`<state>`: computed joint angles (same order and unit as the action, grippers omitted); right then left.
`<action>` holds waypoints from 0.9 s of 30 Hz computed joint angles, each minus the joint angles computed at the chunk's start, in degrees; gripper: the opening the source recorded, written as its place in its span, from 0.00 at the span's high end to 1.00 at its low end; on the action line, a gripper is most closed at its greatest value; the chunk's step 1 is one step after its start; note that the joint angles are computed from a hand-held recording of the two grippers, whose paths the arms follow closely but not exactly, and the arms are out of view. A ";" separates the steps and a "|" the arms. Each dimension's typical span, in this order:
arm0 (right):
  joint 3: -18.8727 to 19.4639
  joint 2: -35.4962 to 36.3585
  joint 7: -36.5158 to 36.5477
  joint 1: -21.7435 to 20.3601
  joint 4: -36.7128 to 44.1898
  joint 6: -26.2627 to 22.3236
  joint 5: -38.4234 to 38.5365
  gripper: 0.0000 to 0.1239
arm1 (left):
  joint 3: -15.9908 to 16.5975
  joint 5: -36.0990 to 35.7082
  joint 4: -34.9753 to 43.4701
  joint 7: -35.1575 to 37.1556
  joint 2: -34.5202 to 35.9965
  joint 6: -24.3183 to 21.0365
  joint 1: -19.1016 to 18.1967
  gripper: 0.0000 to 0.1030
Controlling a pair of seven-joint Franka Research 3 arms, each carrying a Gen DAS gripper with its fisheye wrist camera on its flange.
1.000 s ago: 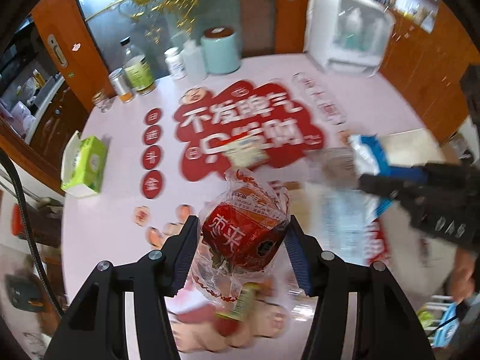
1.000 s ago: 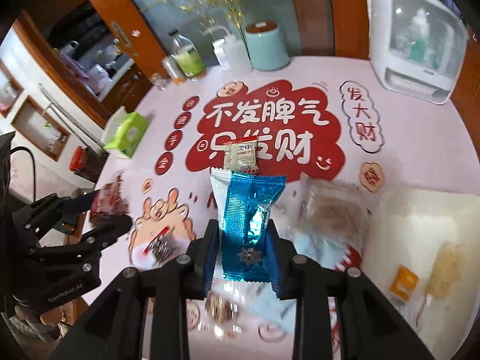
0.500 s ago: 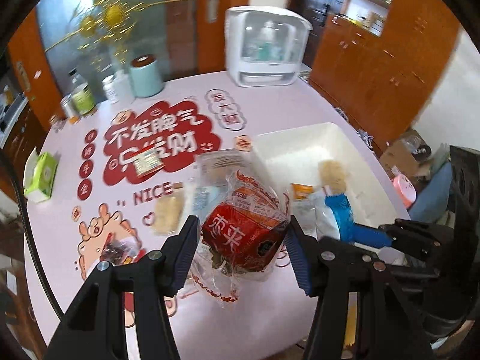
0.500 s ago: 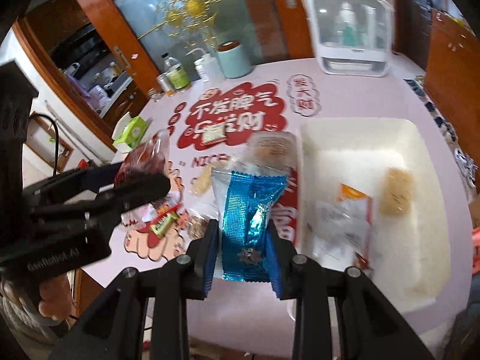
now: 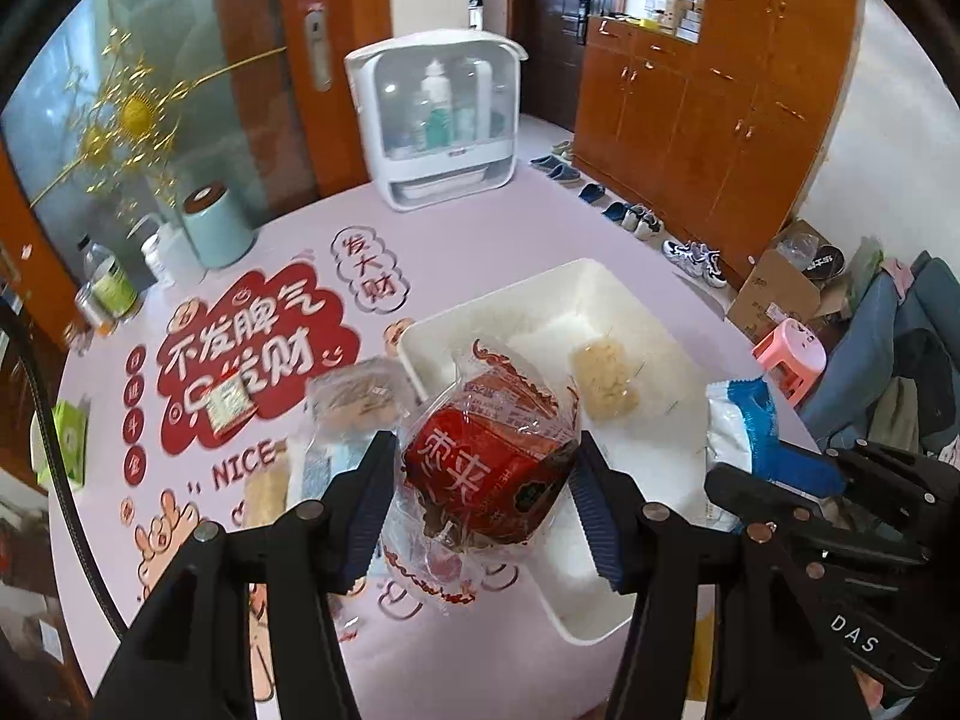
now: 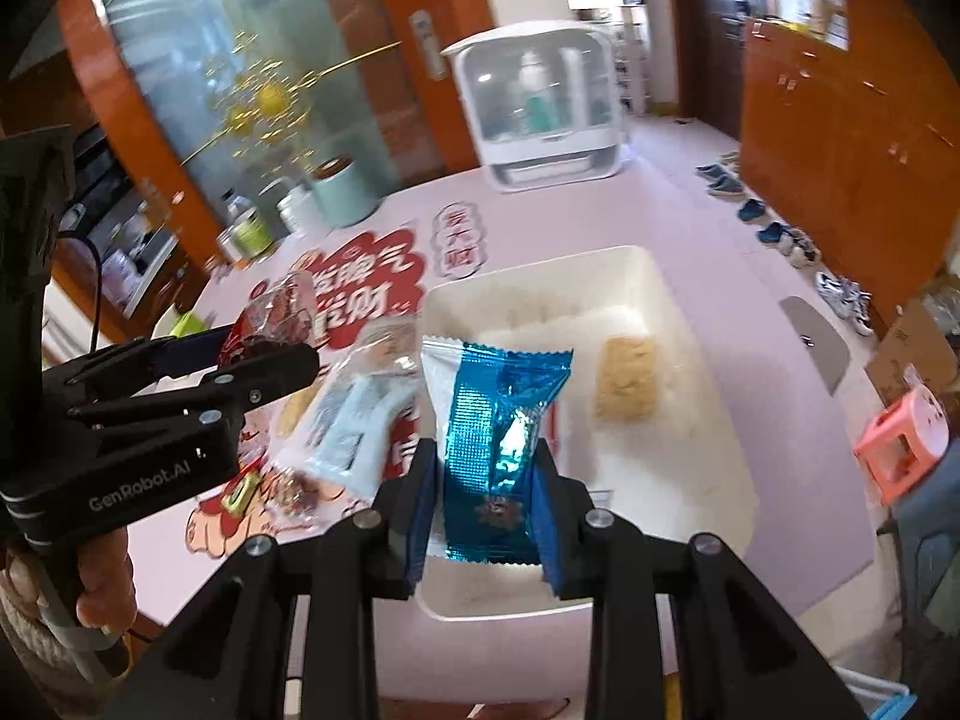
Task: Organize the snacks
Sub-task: 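Carry the red snack and blue wrapper over the white tray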
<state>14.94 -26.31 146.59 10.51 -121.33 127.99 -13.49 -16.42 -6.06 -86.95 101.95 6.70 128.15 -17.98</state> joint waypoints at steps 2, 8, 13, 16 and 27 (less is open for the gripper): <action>-0.11 -0.92 0.64 -0.63 -0.60 -0.53 -0.59 0.76 | -0.39 1.21 1.77 -0.70 1.40 0.10 -0.76 0.46; -0.68 -2.13 1.38 -2.20 -1.74 -1.45 -1.29 0.76 | -0.90 4.20 7.05 -2.79 5.80 -0.62 -2.40 0.46; -1.32 -2.14 1.26 -3.13 -2.42 -1.25 -0.97 0.76 | -0.96 7.05 12.45 -4.49 10.21 -2.24 -3.91 0.46; -1.43 -1.87 1.37 -3.71 -2.49 -1.59 -1.27 0.76 | -0.89 8.64 15.46 -5.25 12.67 -3.21 -4.90 0.46; -2.93 -0.19 0.23 -4.17 -2.68 -2.64 -0.15 0.76 | 0.27 13.76 28.25 -6.83 22.58 -8.19 -9.57 0.45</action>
<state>12.02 -26.50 146.82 6.34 -124.01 125.34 -13.64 -16.15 7.69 -58.70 95.12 29.27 119.96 -27.55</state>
